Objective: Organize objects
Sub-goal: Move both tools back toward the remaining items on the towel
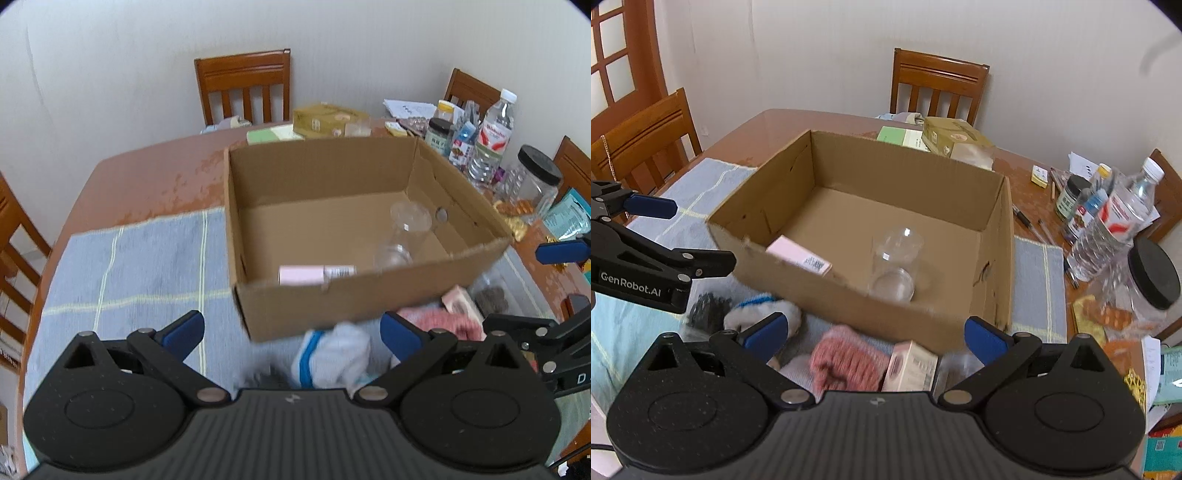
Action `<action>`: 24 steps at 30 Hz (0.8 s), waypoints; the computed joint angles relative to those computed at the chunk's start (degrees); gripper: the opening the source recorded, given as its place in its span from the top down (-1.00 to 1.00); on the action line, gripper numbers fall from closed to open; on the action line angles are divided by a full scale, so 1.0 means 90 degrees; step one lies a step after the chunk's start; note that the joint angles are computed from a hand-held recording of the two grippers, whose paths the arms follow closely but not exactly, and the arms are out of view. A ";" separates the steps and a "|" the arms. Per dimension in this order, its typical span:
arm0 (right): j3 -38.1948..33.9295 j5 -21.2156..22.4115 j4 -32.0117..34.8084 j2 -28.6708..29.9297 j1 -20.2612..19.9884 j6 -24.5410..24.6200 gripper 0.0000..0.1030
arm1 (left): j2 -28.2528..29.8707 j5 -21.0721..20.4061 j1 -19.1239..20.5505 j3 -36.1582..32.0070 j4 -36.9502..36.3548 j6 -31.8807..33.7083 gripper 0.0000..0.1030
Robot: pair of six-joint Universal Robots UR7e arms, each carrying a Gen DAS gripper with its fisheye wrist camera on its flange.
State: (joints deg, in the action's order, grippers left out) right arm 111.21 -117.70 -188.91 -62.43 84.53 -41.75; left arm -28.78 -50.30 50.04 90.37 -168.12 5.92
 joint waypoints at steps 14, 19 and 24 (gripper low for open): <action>0.1460 -0.0539 -0.1933 0.0028 -0.0135 0.0384 -1.00 | -0.0329 0.0296 -0.0098 0.1400 -0.0880 -0.0231 -0.97; 0.1845 -0.0686 -0.2292 0.0010 -0.0205 0.0678 -1.00 | -0.0434 0.0238 -0.0095 0.1746 -0.1161 -0.0292 -0.96; 0.2145 -0.0676 -0.2362 -0.0040 -0.0256 0.0793 -1.00 | -0.0513 0.0305 -0.0092 0.1982 -0.1287 -0.0342 -0.96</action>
State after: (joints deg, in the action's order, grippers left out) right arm 130.52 -123.78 -210.17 -62.80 82.22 -34.62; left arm -33.39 -47.56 49.21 108.21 -179.71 2.84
